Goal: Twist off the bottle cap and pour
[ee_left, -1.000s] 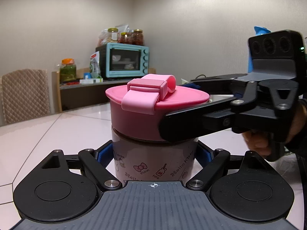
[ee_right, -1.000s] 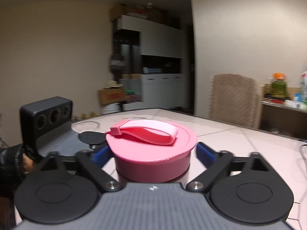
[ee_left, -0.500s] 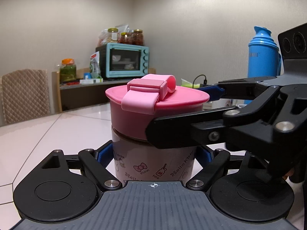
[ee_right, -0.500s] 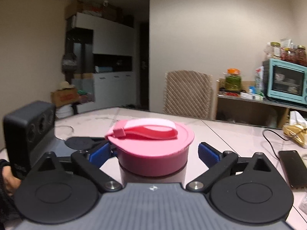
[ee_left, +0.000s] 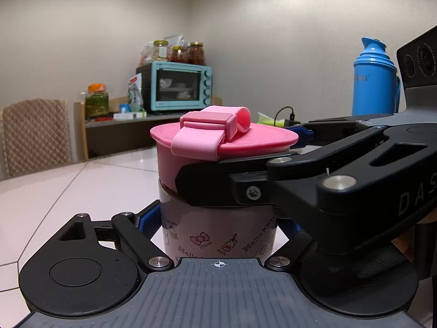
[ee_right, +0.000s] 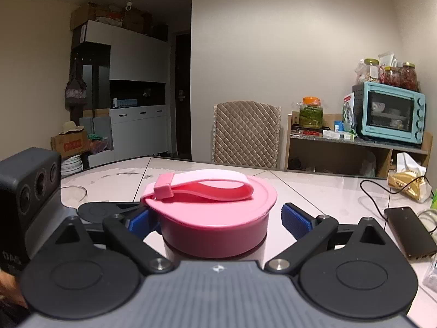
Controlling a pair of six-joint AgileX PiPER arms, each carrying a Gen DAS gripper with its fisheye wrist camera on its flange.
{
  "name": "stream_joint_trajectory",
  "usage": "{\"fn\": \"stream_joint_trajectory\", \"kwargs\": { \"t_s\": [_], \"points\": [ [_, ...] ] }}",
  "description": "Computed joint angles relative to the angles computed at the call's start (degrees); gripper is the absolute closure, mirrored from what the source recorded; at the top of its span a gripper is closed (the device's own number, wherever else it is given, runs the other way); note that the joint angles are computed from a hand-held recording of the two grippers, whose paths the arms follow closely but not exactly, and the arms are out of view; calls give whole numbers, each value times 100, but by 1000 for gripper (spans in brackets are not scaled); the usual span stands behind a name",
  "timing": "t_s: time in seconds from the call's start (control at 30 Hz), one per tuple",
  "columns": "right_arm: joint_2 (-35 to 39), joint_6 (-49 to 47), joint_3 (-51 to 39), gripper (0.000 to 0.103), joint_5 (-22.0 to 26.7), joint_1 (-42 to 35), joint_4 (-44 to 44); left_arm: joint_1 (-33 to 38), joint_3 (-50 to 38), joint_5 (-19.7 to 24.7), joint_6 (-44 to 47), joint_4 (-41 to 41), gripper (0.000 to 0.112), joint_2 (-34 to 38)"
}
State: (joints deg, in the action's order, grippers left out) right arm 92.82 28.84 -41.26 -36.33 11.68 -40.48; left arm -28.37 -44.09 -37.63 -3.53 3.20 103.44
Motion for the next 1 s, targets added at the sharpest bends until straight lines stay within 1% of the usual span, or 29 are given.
{"fn": "stream_joint_trajectory", "kwargs": {
  "t_s": [0.07, 0.27, 0.3, 0.4, 0.6, 0.7, 0.73, 0.77, 0.8, 0.83, 0.9, 0.93, 1.0],
  "points": [
    [22, 53, 3, 18, -23, 6, -37, 0, 0, 0, 0, 0, 22, 0],
    [16, -52, 84, 18, -126, -9, 29, 7, 3, -4, -6, 11, 22, 0],
    [14, -13, 72, 18, -134, -28, -32, 10, 0, -4, -12, 17, 22, 2],
    [86, 330, -14, 18, -342, -252, -622, 4, 0, -2, -5, 8, 22, -1],
    [578, 1360, -739, 18, -1286, -1112, -2850, 4, -7, 12, 2, 3, 22, -5],
    [846, 1804, -1173, 18, -1761, -1429, -3667, 27, 3, -2, -24, 42, 22, -4],
    [1104, 2075, -1541, 18, -2149, -1621, -4154, 27, 6, -7, -20, 39, 22, -3],
    [1270, 2240, -1787, 18, -2393, -1723, -4423, 19, 17, -15, -10, 26, 22, -6],
    [1428, 2387, -2025, 18, -2623, -1810, -4656, 11, 27, -18, -4, 14, 22, -12],
    [1464, 2446, -2104, 18, -2686, -1835, -4721, 8, 33, -20, -2, 10, 22, -16],
    [1785, 2634, -2547, 18, -3129, -1969, -5029, 19, 34, -27, -15, 27, 22, -11],
    [1867, 2697, -2670, 18, -3247, -2000, -5102, 18, 47, -35, -15, 26, 22, -16],
    [1851, 2748, -2713, 18, -3268, -2008, -5144, 13, 55, -36, -14, 22, 22, -23]
  ]
}}
